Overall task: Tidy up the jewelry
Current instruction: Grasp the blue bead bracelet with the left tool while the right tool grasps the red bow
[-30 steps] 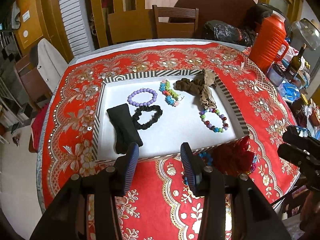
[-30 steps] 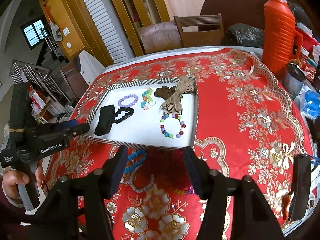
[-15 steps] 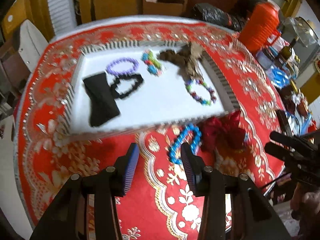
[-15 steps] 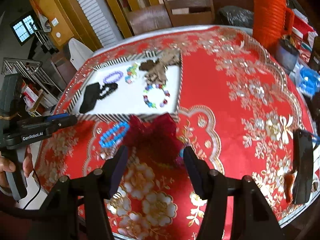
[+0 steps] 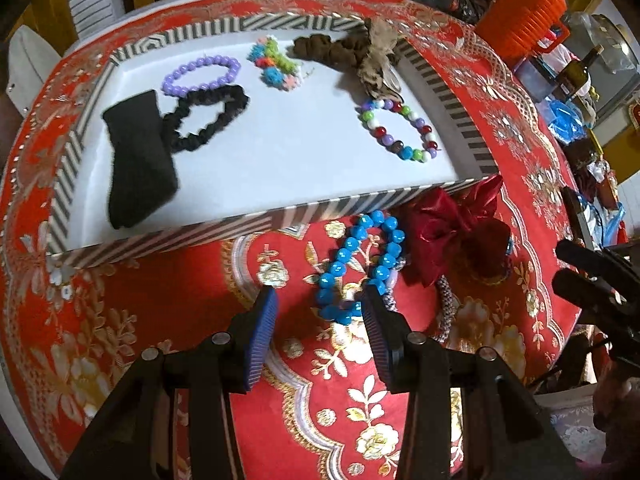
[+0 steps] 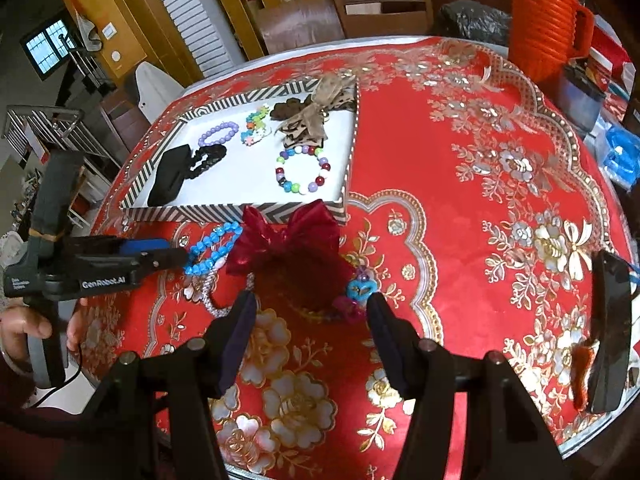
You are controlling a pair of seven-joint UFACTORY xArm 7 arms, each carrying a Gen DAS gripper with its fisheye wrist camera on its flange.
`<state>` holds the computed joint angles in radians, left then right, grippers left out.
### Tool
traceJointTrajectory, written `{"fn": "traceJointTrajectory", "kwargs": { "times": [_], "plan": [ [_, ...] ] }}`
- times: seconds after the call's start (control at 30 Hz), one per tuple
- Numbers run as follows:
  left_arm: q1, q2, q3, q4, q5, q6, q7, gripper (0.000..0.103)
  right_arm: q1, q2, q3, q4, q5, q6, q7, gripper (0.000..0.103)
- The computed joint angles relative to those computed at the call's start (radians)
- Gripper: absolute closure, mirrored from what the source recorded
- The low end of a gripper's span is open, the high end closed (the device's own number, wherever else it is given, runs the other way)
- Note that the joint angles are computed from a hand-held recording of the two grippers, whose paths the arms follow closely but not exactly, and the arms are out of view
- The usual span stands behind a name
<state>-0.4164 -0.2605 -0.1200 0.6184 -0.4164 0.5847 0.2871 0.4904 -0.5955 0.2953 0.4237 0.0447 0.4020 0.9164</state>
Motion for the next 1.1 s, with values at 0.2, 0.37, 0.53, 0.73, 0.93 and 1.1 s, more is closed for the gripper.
{"fn": "traceJointTrajectory", "kwargs": {
  "times": [0.2, 0.37, 0.53, 0.73, 0.93, 1.1],
  "plan": [
    [0.004, 0.031, -0.021, 0.021, 0.045, -0.008, -0.036, 0.074, 0.025, 0.036, -0.043, -0.008, 0.026, -0.05, -0.051, 0.043],
    [0.011, 0.06, -0.038, 0.045, 0.11, -0.021, -0.08, 0.074, 0.035, 0.137, -0.073, 0.041, 0.036, -0.094, -0.146, 0.043],
    [0.015, 0.086, -0.041, 0.065, 0.144, -0.027, -0.099, 0.074, 0.03, 0.243, -0.106, 0.09, 0.075, -0.141, -0.222, 0.043],
    [0.007, 0.084, -0.02, 0.053, 0.105, -0.043, -0.04, 0.103, 0.078, 0.343, -0.168, 0.12, 0.203, -0.196, -0.381, 0.048],
    [0.017, 0.039, 0.019, 0.041, -0.026, 0.018, 0.049, 0.103, 0.146, 0.331, -0.209, 0.109, 0.39, -0.247, -0.541, 0.1],
    [0.023, -0.035, 0.036, 0.032, -0.066, 0.051, 0.086, 0.103, 0.127, 0.232, -0.19, 0.081, 0.403, -0.229, -0.549, 0.1]
  ]
}}
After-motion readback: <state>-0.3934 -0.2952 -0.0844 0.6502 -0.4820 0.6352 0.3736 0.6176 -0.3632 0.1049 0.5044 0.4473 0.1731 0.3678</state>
